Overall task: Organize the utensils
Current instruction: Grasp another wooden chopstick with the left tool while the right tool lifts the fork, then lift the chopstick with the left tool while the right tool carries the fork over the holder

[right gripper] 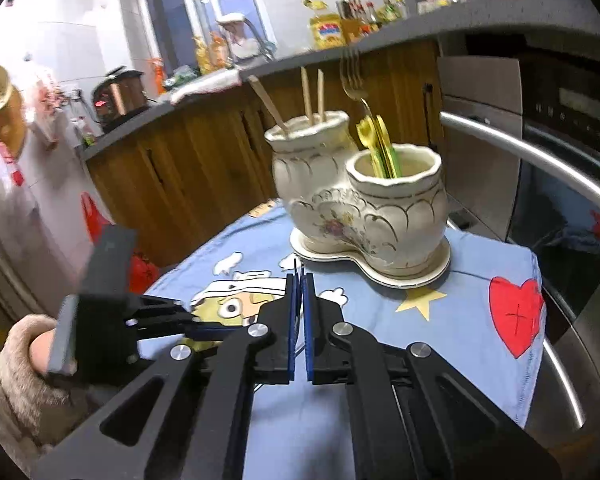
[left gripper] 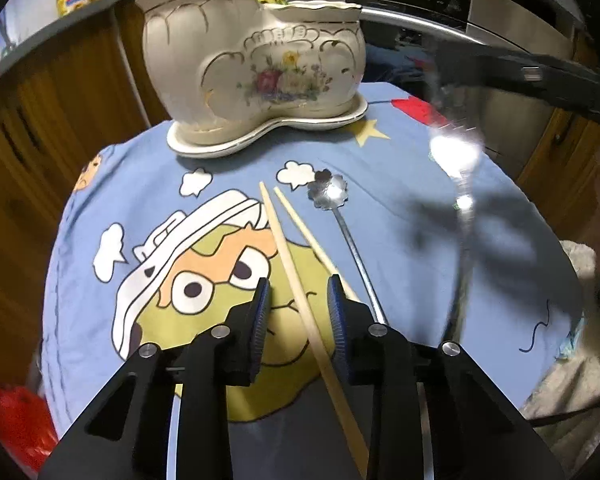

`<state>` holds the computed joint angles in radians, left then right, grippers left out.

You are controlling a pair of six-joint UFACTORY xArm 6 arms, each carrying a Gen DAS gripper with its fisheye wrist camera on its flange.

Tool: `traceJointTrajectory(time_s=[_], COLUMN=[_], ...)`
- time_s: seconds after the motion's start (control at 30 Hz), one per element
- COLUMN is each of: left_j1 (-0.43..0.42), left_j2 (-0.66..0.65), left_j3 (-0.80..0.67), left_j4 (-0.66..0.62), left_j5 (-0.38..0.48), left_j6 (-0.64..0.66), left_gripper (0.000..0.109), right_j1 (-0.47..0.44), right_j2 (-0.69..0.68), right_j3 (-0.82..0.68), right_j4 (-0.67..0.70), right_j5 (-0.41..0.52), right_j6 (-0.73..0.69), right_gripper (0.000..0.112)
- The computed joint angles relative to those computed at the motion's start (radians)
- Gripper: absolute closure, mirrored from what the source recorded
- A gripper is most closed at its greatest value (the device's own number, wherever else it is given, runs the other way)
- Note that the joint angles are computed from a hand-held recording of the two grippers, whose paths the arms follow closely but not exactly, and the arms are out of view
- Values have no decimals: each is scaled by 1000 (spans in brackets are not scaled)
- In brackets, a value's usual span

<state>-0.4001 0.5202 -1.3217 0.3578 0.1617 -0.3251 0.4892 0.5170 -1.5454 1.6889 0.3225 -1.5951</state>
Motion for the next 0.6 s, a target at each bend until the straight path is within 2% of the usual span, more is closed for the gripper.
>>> traceJointTrajectory(time_s=[0.07,0.2,0.33,0.43,0.5,0.6], left_j1=[2,-8,-12,3,25,61], left_j2=[-1,14,18,10,-12,-40], left_j3=[-5,-43,-53,-38,-7,7], left_j4=[28,91,202,293,363,571], left_j5=[19,65,70,37,-33,-101], left_j6=[-18,-56,-148,-247,-324,-529], left_gripper=[82,97,101,102,102,102], right_j1=[-10,-25,-37,-35,-34,-35], right_j2=[-45,-120,-172,-193,-194,-172], right_j3=[48,118,154,142,110,39], right_j4=[60,178,298,446,566,686], right_j5=[21,39,31,-30,-81,-149], right_j6=[-74,-200,-295,-428,-544,-654], right_gripper=[110,110,110,110,110,110])
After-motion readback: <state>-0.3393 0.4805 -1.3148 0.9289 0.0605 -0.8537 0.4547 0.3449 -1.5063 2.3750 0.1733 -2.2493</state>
